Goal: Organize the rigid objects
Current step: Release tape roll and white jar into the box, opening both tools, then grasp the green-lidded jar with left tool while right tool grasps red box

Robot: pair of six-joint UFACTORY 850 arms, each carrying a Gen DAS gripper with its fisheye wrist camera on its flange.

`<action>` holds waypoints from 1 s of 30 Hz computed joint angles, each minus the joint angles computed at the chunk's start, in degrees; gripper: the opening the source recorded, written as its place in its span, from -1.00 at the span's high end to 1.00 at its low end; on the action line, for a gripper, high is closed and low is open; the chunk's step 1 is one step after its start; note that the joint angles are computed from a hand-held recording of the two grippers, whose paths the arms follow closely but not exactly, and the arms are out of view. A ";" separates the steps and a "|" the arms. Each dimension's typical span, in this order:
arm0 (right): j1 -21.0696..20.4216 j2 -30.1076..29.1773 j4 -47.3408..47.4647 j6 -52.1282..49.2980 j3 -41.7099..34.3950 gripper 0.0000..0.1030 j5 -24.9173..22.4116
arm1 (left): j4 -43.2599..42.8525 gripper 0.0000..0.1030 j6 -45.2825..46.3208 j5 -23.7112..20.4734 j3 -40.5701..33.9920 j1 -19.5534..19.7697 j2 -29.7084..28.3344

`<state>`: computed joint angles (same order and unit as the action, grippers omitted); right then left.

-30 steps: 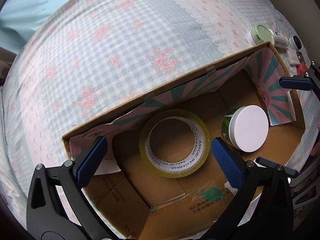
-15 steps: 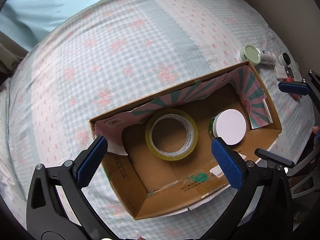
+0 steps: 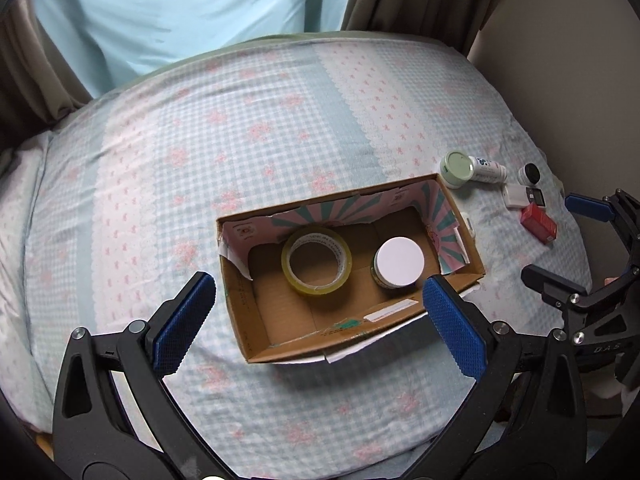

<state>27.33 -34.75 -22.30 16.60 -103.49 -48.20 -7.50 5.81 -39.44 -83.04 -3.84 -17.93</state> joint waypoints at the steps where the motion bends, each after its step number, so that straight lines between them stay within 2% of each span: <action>1: -0.16 1.46 -0.44 2.03 1.29 -1.00 0.46 | 0.49 -1.00 -0.82 0.00 0.23 -0.43 0.53; 8: -1.95 9.22 -5.02 13.04 8.22 -1.00 0.54 | -0.28 -1.00 -2.37 0.63 0.17 -4.63 2.31; 12: -4.07 12.37 -5.48 14.93 11.41 -1.00 -0.34 | 0.36 -1.00 -5.64 1.20 -1.65 -8.18 1.31; 16: -7.18 15.60 -6.46 15.67 15.14 -1.00 1.60 | 5.27 -1.00 -12.11 1.26 -5.01 -12.30 -1.04; 19: -10.45 17.25 -5.92 13.91 17.03 -1.00 3.11 | 7.78 -1.00 -16.37 -0.36 -9.43 -15.02 -4.51; 23: -14.06 18.21 -7.76 11.41 17.88 -1.00 3.16 | 4.32 -1.00 -18.72 -1.77 -16.59 -16.78 -10.43; 25: -15.70 18.44 -8.84 10.58 18.11 -1.00 3.04 | 6.68 -1.00 -20.70 -3.15 -21.08 -17.92 -13.98; 28: -18.25 18.07 -8.60 8.51 18.05 -1.00 2.70 | 12.31 -1.00 -22.17 -7.09 -29.81 -19.70 -20.29; 30: -19.72 17.39 -8.22 7.21 17.72 -1.00 2.47 | 12.20 -1.00 -19.88 -11.23 -37.43 -20.16 -25.56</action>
<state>7.61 -17.35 -30.52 23.82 -85.77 -45.73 4.70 -14.07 -50.68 -120.47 -24.01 -43.49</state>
